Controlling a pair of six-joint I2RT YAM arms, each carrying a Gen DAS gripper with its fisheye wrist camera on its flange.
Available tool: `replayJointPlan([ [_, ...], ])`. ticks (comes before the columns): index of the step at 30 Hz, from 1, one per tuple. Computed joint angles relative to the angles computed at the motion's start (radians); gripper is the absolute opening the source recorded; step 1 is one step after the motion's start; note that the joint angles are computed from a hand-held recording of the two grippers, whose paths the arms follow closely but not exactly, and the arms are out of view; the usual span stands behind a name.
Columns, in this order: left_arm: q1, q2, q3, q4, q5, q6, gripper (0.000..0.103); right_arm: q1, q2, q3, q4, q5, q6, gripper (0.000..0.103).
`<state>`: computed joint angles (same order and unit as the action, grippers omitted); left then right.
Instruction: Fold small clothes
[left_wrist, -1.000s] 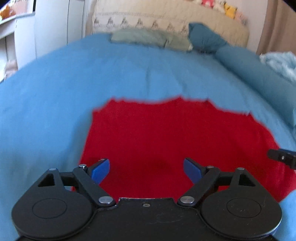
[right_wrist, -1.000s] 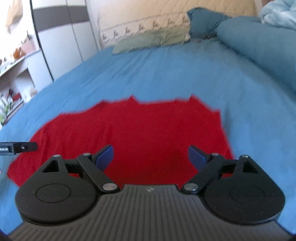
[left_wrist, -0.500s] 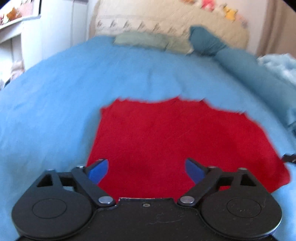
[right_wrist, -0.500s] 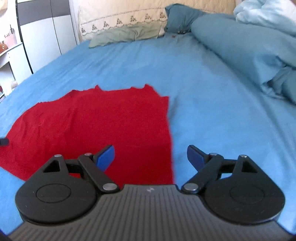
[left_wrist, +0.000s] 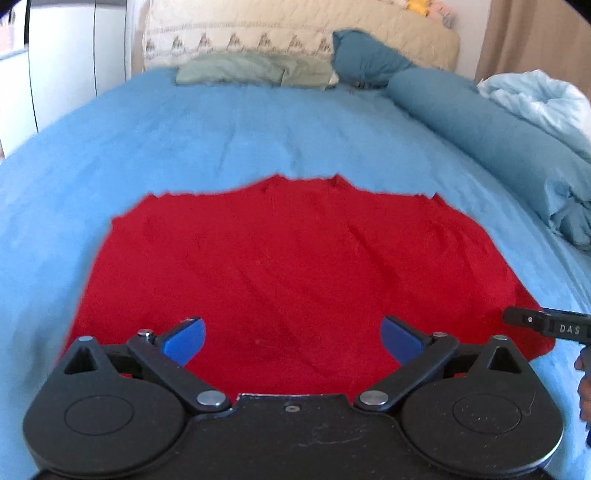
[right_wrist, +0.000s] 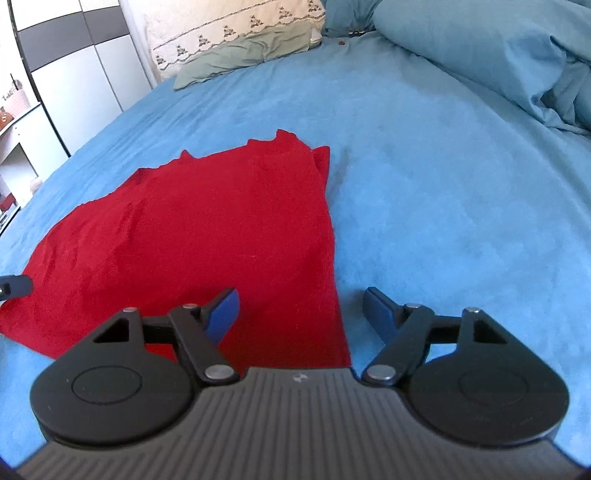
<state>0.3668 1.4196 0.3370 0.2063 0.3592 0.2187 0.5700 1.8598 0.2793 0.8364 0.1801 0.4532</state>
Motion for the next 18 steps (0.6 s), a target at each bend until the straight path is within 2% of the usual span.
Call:
replayJointPlan([
  [2, -0.036, 0.066, 0.029, 0.015, -0.042, -0.043, 0.102, 0.019, 0.030, 0.007, 0.030, 0.019, -0.018, 0.086],
  [6, -0.101, 0.182, 0.077, 0.044, -0.127, -0.088, 0.102, 0.033, 0.078, 0.019, 0.078, 0.012, -0.039, 0.069],
  [11, -0.154, 0.236, 0.085, 0.070, -0.209, -0.089, 0.102, 0.045, 0.099, 0.029, 0.097, 0.021, -0.027, 0.051],
  [12, -0.160, 0.239, 0.085, 0.072, -0.219, -0.089, 0.103, 0.046, 0.093, 0.030, 0.089, 0.025, -0.017, 0.044],
  [13, -0.162, 0.243, 0.088, 0.070, -0.224, -0.089, 0.103, 0.040, 0.082, 0.030, 0.078, 0.017, -0.002, 0.037],
  [14, -0.165, 0.245, 0.090, 0.067, -0.228, -0.089, 0.103, 0.034, 0.064, 0.033, 0.055, 0.006, 0.021, 0.035],
  [18, -0.165, 0.253, 0.116, 0.032, -0.231, -0.086, 0.103, 0.039, -0.092, 0.088, -0.168, -0.010, 0.137, 0.024],
])
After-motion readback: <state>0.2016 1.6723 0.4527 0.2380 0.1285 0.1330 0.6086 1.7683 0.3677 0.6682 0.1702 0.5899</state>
